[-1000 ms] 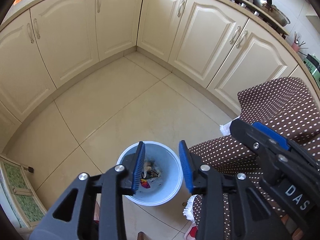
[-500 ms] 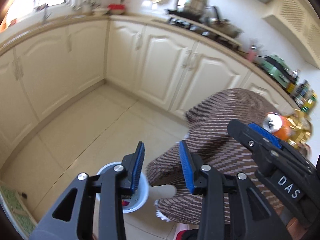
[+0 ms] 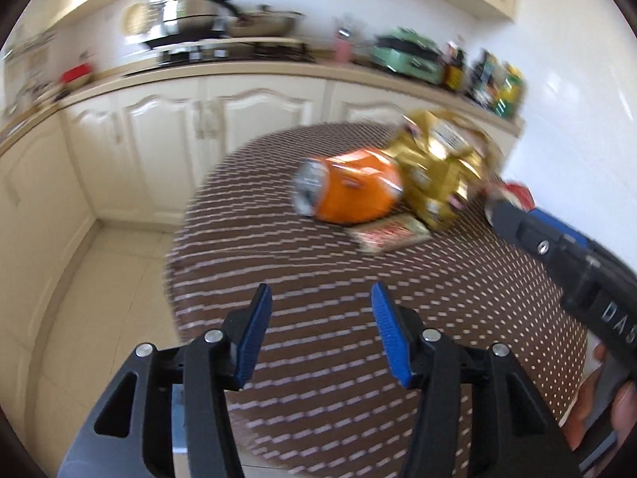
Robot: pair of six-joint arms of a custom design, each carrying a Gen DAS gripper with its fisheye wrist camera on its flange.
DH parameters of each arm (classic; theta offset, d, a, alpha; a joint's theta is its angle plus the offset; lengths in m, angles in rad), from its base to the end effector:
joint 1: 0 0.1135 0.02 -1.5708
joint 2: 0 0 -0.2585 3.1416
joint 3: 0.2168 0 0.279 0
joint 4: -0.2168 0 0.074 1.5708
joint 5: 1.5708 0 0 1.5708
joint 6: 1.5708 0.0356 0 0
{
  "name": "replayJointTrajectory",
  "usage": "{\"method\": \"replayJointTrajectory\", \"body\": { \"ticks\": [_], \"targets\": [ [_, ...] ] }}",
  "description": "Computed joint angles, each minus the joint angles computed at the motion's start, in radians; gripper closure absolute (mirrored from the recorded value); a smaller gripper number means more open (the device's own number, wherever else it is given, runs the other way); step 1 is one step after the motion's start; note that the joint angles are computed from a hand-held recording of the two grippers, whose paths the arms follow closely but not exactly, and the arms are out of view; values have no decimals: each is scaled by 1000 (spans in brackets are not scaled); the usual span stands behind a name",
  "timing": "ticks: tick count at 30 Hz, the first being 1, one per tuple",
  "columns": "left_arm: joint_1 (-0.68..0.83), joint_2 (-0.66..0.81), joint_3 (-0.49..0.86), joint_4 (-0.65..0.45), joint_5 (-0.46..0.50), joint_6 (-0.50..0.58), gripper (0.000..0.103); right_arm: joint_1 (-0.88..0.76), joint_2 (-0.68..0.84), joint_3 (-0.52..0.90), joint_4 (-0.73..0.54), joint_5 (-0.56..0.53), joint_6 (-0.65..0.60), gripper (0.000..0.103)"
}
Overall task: Collect trash
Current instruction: 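Move both grippers back over the table, then grasp the red-checkered snack stick wrapper with the left gripper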
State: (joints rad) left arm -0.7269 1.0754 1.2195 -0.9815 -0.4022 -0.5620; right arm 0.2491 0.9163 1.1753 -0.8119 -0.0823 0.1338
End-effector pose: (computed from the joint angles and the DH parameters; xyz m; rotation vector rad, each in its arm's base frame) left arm 0.1808 -0.1422 0.3601 0.0101 2.3288 -0.1573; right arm 0.1968 0.0531 0.3889 -0.1721 2.1307 0.3133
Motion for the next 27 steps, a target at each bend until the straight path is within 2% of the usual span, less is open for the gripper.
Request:
{"method": "replayJointTrajectory", "body": {
  "ticks": [4,11,18,25,27],
  "targets": [
    [9,137,61,44,37,29,50,-244,8,-17,-5,-162,-60,43],
    [22,312,184,53,54,77,50,-364,62,-41,35,-259,-86,41],
    [56,459,296,27,81,109,49,-395,123,-22,56,-311,-94,39],
    [58,522,361,26,88,143,49,-344,177,6,72,-276,-78,39],
    [60,540,378,32,92,153,53,-335,183,3,80,-269,-76,39]
  ]
}}
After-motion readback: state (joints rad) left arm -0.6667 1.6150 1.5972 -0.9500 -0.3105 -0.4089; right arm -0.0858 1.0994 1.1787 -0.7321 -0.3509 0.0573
